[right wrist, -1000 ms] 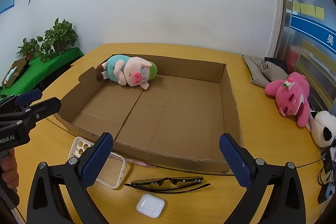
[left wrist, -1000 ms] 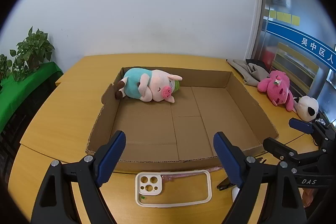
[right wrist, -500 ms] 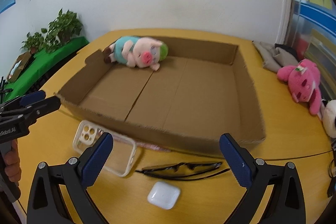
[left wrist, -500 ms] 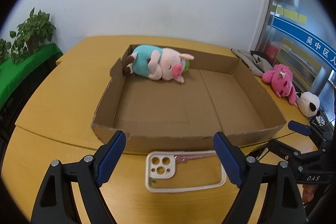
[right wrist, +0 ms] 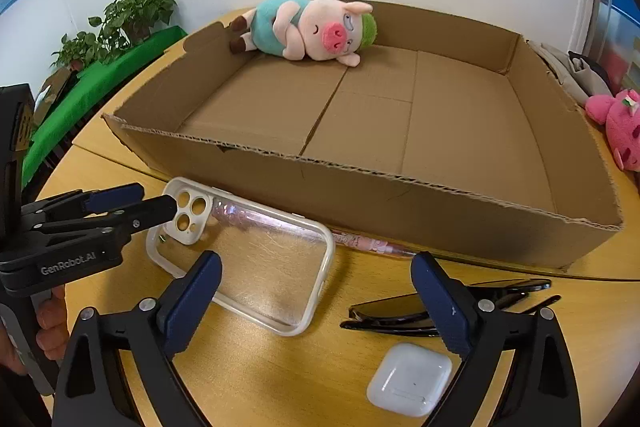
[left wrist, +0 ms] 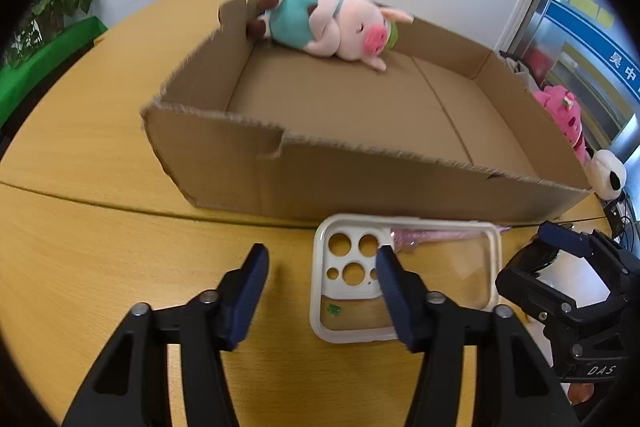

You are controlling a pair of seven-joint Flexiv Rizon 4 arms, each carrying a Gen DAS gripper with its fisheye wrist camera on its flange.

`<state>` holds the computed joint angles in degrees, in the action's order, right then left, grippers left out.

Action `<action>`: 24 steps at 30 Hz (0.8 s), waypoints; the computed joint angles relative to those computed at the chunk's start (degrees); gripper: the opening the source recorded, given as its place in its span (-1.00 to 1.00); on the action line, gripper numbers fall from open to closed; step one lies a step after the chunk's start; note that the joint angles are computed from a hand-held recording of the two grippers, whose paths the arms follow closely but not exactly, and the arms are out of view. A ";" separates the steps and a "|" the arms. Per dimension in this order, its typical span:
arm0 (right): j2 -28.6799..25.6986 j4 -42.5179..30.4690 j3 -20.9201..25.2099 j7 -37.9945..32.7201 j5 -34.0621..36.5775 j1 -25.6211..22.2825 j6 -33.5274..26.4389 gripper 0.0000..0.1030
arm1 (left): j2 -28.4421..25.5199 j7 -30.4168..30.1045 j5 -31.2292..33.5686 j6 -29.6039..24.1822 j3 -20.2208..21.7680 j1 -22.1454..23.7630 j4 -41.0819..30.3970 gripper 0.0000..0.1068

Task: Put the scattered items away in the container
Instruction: 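Close the left gripper on the phone case rim while the right gripper clamps it too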

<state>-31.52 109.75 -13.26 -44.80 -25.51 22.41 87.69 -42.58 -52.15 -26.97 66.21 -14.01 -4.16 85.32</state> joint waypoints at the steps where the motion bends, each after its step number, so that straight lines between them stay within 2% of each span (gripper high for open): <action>1: -0.44 -0.20 -0.72 0.22 -0.30 0.57 -0.04 0.85 | -0.40 -0.79 0.58 -1.24 0.88 -0.46 -0.64 -0.21; 3: -1.24 -0.92 -1.22 0.31 -0.73 0.96 -0.98 0.76 | -0.97 -1.64 1.34 -2.90 1.73 -0.82 -1.53 -0.31; 5: -1.86 -0.96 -3.82 1.65 -1.71 2.72 -0.85 0.74 | -0.81 -1.07 1.32 -2.01 1.25 -0.51 -0.93 -0.36; 6: -2.07 -1.15 -3.85 1.79 -1.79 2.64 -0.84 0.66 | -0.75 -0.97 1.32 -2.31 1.13 -0.40 -0.91 -0.42; 7: -2.32 -1.54 -2.84 1.62 -1.42 1.76 -1.03 0.51 | -0.74 -0.79 1.30 -2.79 0.99 -0.28 -1.02 -0.49; 9: -2.60 -2.00 -1.59 1.57 -0.95 0.80 -2.06 0.40 | -0.71 -0.23 0.95 -4.01 0.52 0.11 -1.24 -0.63; 12: -2.78 -2.21 1.18 -0.10 -0.65 -1.27 -2.24 0.35 | -0.53 0.20 0.90 -4.32 0.75 -0.07 -1.29 -0.64; 14: -2.83 -2.46 2.27 -1.11 -0.44 -2.14 -2.28 0.23 | -0.58 0.17 1.01 -4.42 1.02 -0.27 -1.55 -0.64; 18: -3.31 -3.87 8.77 -5.69 2.24 -6.93 -2.07 -0.29 | -0.60 0.17 0.93 -4.93 1.11 -0.28 -1.88 -0.66; 19: -3.40 -4.13 9.75 -6.97 3.37 -7.43 -2.03 -0.33 | -0.61 0.08 0.80 -5.12 1.10 -0.24 -2.00 -0.68; 20: -3.35 -4.03 8.86 -6.46 3.09 -6.66 -1.99 -0.38 | -0.55 -0.10 0.65 -5.50 1.14 -0.16 -2.05 -0.68; 21: -3.17 -3.67 7.44 -5.98 3.07 -5.45 -1.81 -0.50 | -0.46 -0.27 0.48 -5.73 1.17 -0.09 -2.00 -0.69; 22: -3.06 -3.49 6.71 -5.73 3.16 -4.85 -1.75 -0.73 | -0.32 -0.41 0.32 -5.49 1.20 -0.05 -1.80 -0.69; 23: -2.93 -3.32 6.30 -5.61 3.27 -4.55 -1.78 -0.83 | 0.02 -0.59 0.30 -4.87 1.37 -0.10 -1.33 -0.70; 24: -2.73 -3.17 6.61 -5.84 3.54 -4.82 -1.82 -0.82 | 0.36 -0.35 -0.01 -4.70 1.05 0.19 -0.89 -0.71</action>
<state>-34.25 106.58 -6.65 -50.64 -21.97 17.59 85.87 -42.22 -52.50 -26.98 61.51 -12.96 -3.96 84.43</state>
